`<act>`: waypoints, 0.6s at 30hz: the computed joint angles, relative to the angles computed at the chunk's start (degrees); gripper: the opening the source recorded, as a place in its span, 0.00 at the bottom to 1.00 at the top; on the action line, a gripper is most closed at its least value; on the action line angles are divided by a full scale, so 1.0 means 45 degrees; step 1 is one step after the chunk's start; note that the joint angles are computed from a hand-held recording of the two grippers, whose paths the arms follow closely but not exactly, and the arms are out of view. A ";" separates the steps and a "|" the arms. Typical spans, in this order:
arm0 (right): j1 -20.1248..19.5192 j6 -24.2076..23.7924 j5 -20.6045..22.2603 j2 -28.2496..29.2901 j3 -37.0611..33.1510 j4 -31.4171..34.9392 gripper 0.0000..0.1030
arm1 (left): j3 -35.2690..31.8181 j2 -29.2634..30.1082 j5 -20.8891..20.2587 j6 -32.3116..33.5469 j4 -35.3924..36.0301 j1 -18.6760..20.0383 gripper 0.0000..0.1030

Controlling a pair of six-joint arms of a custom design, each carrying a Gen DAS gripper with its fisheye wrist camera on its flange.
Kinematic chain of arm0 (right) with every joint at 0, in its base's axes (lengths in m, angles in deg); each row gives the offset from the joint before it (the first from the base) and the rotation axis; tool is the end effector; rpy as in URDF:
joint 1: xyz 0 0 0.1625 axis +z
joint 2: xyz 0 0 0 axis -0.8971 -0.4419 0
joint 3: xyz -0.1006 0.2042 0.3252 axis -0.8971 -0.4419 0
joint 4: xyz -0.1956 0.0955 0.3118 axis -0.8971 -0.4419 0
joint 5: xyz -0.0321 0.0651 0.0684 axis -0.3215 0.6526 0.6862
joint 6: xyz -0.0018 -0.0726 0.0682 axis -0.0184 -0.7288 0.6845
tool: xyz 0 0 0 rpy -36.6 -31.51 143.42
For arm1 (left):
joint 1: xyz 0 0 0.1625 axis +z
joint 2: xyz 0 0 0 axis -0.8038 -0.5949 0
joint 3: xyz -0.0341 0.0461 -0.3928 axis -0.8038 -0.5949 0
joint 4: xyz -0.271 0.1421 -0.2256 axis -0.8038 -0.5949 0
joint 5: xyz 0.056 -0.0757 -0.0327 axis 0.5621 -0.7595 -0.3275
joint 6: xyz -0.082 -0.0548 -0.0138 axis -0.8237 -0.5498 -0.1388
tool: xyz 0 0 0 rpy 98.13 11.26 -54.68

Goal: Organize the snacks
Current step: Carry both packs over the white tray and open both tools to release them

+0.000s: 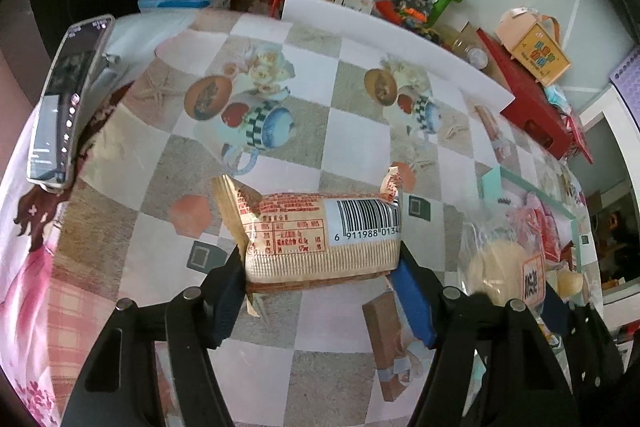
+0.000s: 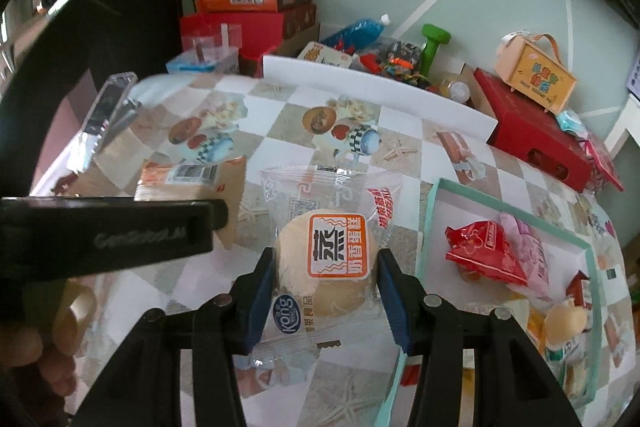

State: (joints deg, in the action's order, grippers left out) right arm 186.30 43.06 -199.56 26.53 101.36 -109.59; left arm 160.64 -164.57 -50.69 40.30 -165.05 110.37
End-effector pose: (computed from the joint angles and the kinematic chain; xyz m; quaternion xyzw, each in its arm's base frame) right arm 0.3884 -0.4785 -0.0032 0.3598 -0.8491 0.2320 0.3095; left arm -0.0713 -0.4880 0.2980 -0.0972 0.9074 -0.2967 0.2813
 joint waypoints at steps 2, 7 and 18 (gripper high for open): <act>0.0023 -0.0018 0.0207 -0.0145 0.0217 -0.0326 0.51 | 0.0005 -0.0036 0.0126 0.0016 -0.0100 -0.0130 0.68; 0.0066 -0.0277 0.0464 -0.0383 0.0524 -0.1020 0.51 | 0.0124 -0.0194 0.0083 0.0262 -0.0634 -0.0498 0.68; -0.0252 0.0057 0.0866 -0.1164 0.0940 -0.1617 0.51 | 0.0276 -0.0368 0.0867 0.0592 -0.1408 -0.1727 0.68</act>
